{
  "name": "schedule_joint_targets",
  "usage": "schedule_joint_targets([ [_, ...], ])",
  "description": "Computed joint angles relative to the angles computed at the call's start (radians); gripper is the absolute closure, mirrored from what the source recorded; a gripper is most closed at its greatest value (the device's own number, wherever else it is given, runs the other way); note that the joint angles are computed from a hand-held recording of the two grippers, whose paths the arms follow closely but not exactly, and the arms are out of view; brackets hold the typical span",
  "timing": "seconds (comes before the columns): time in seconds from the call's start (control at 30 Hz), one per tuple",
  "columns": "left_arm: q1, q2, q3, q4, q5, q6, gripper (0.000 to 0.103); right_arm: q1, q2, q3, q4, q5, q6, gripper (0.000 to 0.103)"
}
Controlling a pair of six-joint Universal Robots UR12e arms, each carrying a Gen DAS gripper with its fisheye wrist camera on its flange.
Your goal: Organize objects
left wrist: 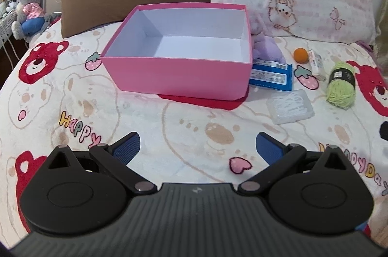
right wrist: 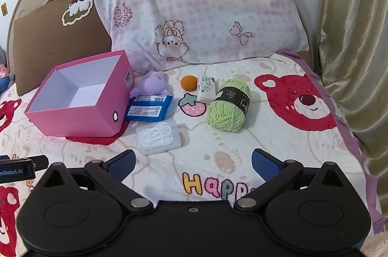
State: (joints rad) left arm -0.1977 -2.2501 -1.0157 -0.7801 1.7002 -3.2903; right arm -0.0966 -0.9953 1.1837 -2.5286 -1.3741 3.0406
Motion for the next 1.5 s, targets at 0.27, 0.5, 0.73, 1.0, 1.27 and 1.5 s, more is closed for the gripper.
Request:
schedule_joint_targets([
  [0.27, 0.008, 0.009, 0.005, -0.041, -0.030, 0.003, 0.000, 0.003, -0.009, 0.002, 0.006, -0.007, -0.012, 0.000],
  [0.5, 0.002, 0.015, -0.001, -0.044, 0.016, 0.015, 0.000, 0.000, -0.012, -0.003, 0.015, 0.001, -0.029, 0.000],
  [0.73, 0.012, 0.014, 0.026, -0.092, -0.056, 0.011, 0.002, -0.013, -0.013, -0.018, 0.051, 0.034, -0.024, 0.000],
  [1.0, 0.010, 0.011, 0.078, -0.125, -0.082, 0.093, 0.002, -0.051, -0.011, -0.046, 0.085, 0.155, -0.054, 0.000],
  [1.27, 0.000, -0.042, 0.216, -0.189, -0.110, 0.201, 0.003, -0.083, 0.009, -0.099, 0.185, 0.316, -0.188, 0.000],
  [1.5, -0.014, -0.151, 0.446, -0.343, -0.219, 0.275, 0.003, -0.089, 0.029, -0.109, 0.115, 0.358, -0.284, 0.000],
])
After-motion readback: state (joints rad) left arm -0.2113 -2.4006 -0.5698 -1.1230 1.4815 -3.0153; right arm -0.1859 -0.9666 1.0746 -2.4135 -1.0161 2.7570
